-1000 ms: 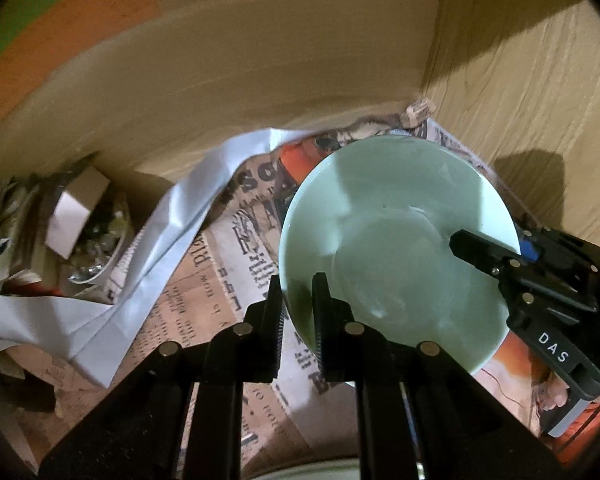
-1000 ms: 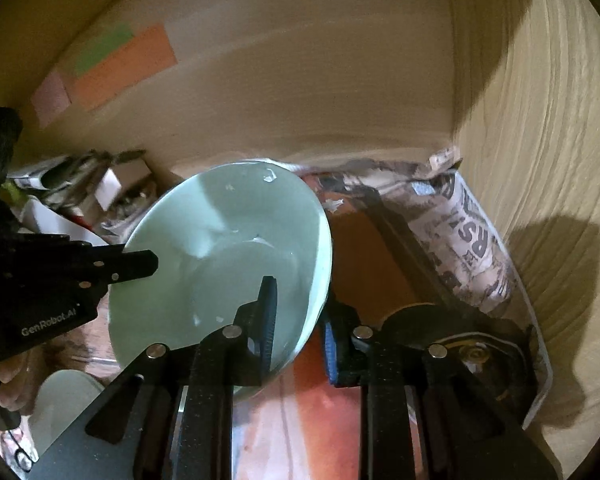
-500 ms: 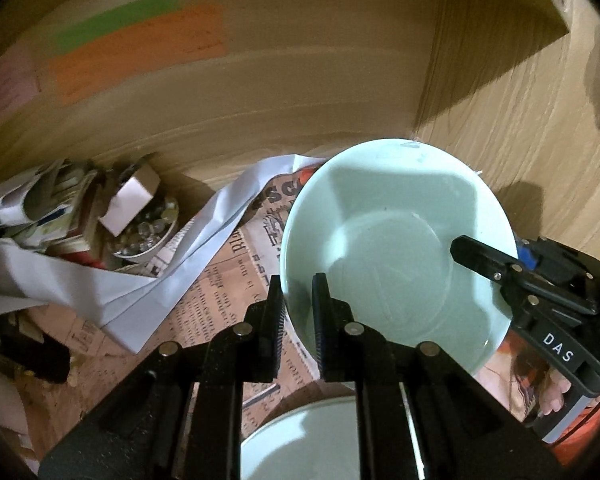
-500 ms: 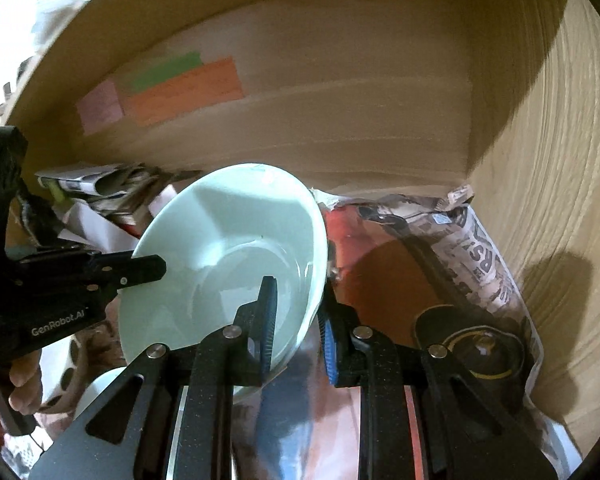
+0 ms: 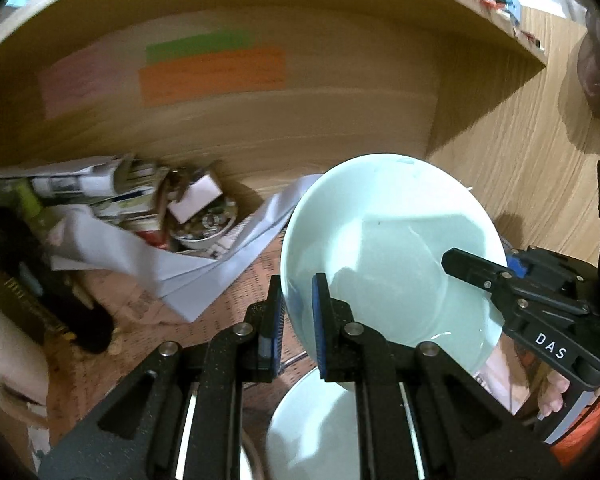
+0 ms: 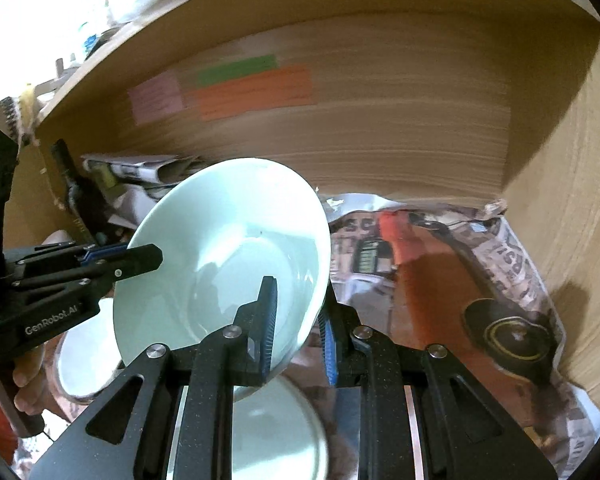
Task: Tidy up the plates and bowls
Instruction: 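Lift the mint green bowl with the left tool and carry it to the bowls, then lower the mint green bowl into the white bowl with the left tool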
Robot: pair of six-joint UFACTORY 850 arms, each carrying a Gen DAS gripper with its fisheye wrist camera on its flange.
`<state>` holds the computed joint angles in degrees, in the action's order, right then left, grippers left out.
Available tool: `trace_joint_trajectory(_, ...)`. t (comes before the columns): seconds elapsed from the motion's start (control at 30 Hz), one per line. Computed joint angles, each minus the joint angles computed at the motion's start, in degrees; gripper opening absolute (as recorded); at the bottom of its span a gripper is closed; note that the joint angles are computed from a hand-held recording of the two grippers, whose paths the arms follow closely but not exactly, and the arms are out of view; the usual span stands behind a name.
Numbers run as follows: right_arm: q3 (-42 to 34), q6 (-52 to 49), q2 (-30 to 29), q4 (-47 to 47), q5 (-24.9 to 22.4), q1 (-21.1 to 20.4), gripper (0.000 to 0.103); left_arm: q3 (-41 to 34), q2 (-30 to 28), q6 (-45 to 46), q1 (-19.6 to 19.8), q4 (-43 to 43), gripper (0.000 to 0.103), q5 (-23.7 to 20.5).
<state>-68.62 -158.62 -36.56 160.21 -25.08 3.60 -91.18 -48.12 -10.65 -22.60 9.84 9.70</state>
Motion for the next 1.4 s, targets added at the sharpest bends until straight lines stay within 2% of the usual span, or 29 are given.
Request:
trace_joint_trajectory(0.2,0.3,0.2,0.0,-1.0,-0.3,2.4,0.018,7.6,4.2,4.8,1.3,-6.3,0.012,5.4)
trace_joint_trajectory(0.57,-1.1,4.0,-1.3,-6.0,-0.6,5.8,0.018,16.9,8.9,4.5,4.5,-8.9,0.012,11.4)
trace_joint_trajectory(1.1,-4.6,11.4,-4.9,-15.8,0.3,10.2,0.018,25.6,12.5,10.9,7.9,-17.9,0.012,16.4)
trace_joint_trajectory(1.4,-7.1,17.0,-7.3,-21.5,2.2,11.7,0.018,27.5,12.2,8.5,9.9,-15.9,0.012,16.2)
